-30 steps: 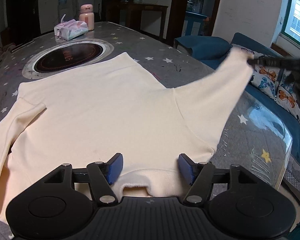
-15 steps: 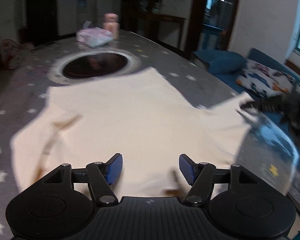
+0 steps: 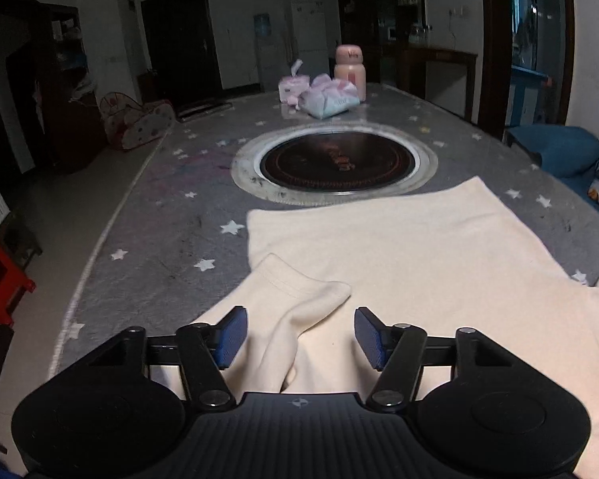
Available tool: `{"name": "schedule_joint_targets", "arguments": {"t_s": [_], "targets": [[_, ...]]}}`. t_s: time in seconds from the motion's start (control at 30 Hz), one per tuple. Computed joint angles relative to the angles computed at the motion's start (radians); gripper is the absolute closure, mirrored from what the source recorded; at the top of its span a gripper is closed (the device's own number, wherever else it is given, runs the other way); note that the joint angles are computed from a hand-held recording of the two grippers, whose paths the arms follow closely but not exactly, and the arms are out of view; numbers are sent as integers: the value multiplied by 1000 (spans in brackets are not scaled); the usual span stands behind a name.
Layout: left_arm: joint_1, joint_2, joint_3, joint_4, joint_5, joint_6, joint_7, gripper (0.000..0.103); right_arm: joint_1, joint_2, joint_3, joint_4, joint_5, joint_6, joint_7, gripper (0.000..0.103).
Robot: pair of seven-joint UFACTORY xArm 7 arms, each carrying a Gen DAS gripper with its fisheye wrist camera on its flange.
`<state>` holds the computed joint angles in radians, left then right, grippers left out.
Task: Fold clothes
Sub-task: 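Grasp the other sleeve with the left gripper, pull it flat, release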
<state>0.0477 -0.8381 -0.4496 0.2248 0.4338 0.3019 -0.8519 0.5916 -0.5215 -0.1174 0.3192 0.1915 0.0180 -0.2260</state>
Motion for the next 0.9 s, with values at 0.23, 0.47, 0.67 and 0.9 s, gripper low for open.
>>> {"name": "schedule_joint_targets", "arguments": {"t_s": [0.23, 0.47, 0.67, 0.9], "targets": [[97, 86, -33, 7, 41, -66, -41, 93, 63, -8, -17, 6, 9, 11, -27, 70], [13, -166, 92, -101, -46, -1, -24, 99, 100, -3, -23, 10, 30, 15, -47, 69], [-36, -566, 187, -202, -106, 247, 49, 99, 135, 4, -34, 14, 45, 5, -65, 69], [-51, -979, 228, -313, -131, 598, 140, 99, 162, 13, -31, 14, 54, 6, -70, 68]]}}
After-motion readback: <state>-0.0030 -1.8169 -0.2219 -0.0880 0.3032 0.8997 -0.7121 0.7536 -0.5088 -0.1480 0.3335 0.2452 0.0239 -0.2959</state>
